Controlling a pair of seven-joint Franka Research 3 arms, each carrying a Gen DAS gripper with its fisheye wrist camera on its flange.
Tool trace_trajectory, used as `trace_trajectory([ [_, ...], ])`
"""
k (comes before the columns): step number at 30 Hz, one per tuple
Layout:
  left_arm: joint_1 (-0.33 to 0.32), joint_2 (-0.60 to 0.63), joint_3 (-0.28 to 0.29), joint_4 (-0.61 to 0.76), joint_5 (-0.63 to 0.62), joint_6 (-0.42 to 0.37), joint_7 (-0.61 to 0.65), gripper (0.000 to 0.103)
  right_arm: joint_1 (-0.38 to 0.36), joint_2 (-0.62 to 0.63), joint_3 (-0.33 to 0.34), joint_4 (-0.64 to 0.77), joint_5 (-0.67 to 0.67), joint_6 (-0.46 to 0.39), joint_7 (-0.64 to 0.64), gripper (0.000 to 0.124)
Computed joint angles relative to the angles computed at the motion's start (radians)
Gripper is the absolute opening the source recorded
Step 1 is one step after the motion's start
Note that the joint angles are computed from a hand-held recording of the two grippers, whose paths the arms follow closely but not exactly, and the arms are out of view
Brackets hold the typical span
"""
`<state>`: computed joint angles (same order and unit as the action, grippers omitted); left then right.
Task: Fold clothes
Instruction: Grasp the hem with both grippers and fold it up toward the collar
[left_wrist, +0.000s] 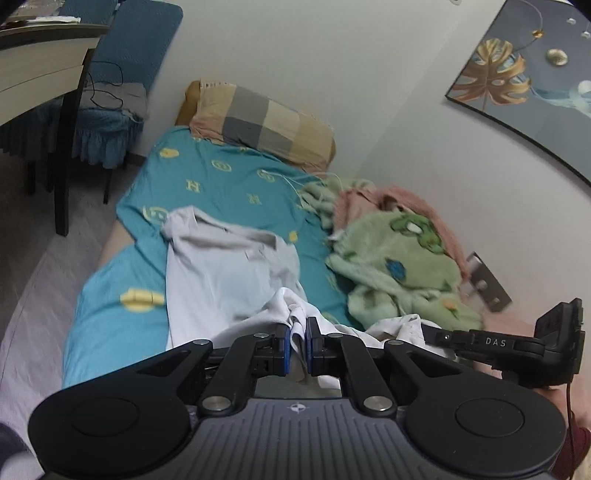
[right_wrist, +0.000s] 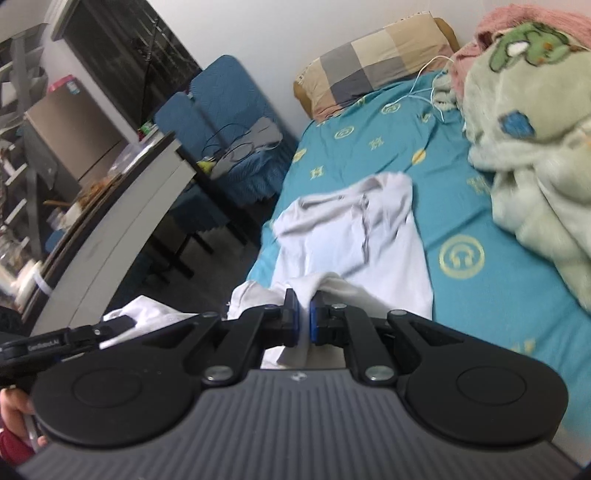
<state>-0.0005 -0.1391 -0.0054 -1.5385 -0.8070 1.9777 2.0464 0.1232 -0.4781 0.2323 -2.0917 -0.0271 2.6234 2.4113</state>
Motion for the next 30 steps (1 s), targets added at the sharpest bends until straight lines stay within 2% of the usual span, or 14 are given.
trace_trajectory([
  [4, -0.017, 0.195, -0.071, 0.167, 0.101, 0.127, -0.046, 0.008, -0.024, 0.167, -0.031, 0.113, -0.042, 0.022, -0.044, 0.01],
  [10, -0.048, 0.514, -0.153, 0.427, 0.313, 0.226, -0.144, 0.009, 0.006, 0.42, -0.118, 0.288, -0.09, -0.002, -0.119, 0.01],
  [14, -0.076, 0.704, -0.171, 0.593, 0.437, 0.21, -0.218, 0.009, 0.04, 0.574, -0.178, 0.398, -0.054, -0.053, -0.21, 0.01],
  [17, -0.079, 0.77, -0.187, 0.624, 0.504, 0.221, -0.229, 0.009, 0.062, 0.657, -0.216, 0.458, -0.042, -0.089, -0.261, 0.01],
  [20, -0.065, 0.825, -0.22, 0.678, 0.539, 0.181, -0.251, 0.01, 0.074, 0.691, -0.238, 0.467, -0.013, -0.093, -0.28, 0.01],
  [23, -0.046, 0.821, -0.248, 0.659, 0.554, 0.192, -0.259, 0.013, 0.086, 0.697, -0.252, 0.471, -0.002, -0.1, -0.273, 0.01],
  [24, -0.039, 0.801, -0.255, 0.632, 0.554, 0.205, -0.259, 0.018, 0.089, 0.697, -0.255, 0.473, 0.001, -0.103, -0.267, 0.01],
  [28, -0.003, 0.678, -0.28, 0.463, 0.522, 0.284, -0.229, 0.055, 0.107, 0.671, -0.263, 0.467, -0.03, -0.115, -0.239, 0.016],
  [30, 0.014, 0.592, -0.288, 0.348, 0.499, 0.34, -0.188, 0.066, 0.116, 0.645, -0.262, 0.449, -0.06, -0.111, -0.218, 0.035],
])
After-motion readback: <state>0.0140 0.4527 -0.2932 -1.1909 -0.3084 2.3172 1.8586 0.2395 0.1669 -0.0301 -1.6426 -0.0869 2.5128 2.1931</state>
